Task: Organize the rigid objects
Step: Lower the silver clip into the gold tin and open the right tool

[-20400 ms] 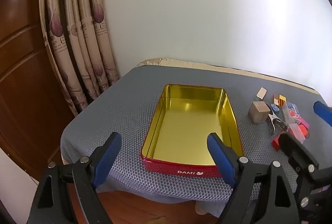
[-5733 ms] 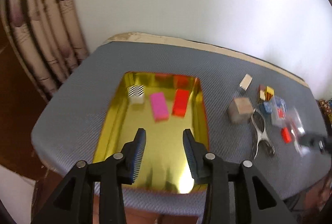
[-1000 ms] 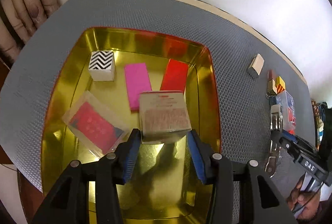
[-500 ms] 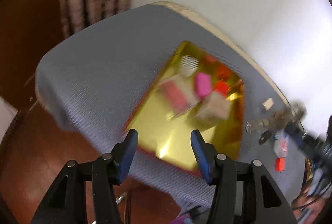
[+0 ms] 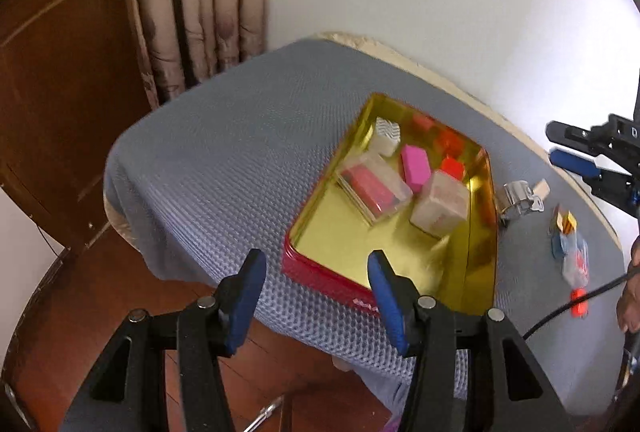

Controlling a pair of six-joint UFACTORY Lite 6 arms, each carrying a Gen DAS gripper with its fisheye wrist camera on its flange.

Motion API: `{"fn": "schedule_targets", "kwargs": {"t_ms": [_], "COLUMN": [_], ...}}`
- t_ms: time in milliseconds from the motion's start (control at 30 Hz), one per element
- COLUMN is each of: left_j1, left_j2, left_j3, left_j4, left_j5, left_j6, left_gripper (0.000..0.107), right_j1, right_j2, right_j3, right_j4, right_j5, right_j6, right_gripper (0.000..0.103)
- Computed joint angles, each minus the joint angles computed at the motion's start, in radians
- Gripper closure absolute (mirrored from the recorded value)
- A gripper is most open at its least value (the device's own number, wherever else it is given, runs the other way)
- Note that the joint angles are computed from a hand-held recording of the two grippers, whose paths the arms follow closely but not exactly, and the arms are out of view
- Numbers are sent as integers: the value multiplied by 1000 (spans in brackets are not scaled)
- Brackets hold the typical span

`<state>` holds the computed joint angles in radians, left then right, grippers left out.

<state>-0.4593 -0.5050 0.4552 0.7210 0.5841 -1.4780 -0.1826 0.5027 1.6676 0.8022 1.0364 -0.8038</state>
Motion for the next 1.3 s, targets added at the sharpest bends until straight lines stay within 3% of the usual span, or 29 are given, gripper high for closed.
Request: {"fn": "schedule_targets", "kwargs": {"t_ms": [33,67,133,400,467,533,633,733,833,867,900,967,1100,1300], "left_j1": [10,29,53,5,-30,-43,-73,-75,-58,-56,-50,-42,-36,-31], "left_j2": [18,36,65,113,136,144,148,152,150,152,147,134,134,88], "left_j3": [2,3,2,21,35,40,47,48,41,40,36,29,27,15], "left_j4": [-22,-59,-112,-57,-21,-17,18,21,6,5,3,3,-4,-10], "left_j5": [-19,-49,-90,-73,-50,-47,-19,-19,-35,-34,-39,-41,-41,-26], "left_j6": [21,65,120,45,1,2,-40,-40,-15,-15,-10,-8,6,-18], "left_gripper": [53,53,53,53,53,53,53,53,53,53,53,53,53,53], "right_j1": [-13,-11,0,-42,-31,-45,-104,-57,12,40,54,63,-15,-75], "right_j2": [6,-17,-85,-183,-149,-111,-52,-88,-26,4,16,-28,-48,-157], "right_j3": [0,-33,-134,-274,-252,-220,-182,-279,-284,-282,-302,-359,-350,-290], "right_j4": [-33,-84,-201,-339,-412,-448,-310,-289,-295,-340,-365,-369,-329,-234], "right_j5": [-9,-53,-151,-195,-205,-194,-108,-228,-294,-328,-363,-438,-367,-192], "right_j6": [-12,-45,-143,-495,-401,-223,-12,145,233,274,296,246,118,30], "right_gripper": [46,40,37,27,12,12,12,13,18,30,36,61,71,72]}}
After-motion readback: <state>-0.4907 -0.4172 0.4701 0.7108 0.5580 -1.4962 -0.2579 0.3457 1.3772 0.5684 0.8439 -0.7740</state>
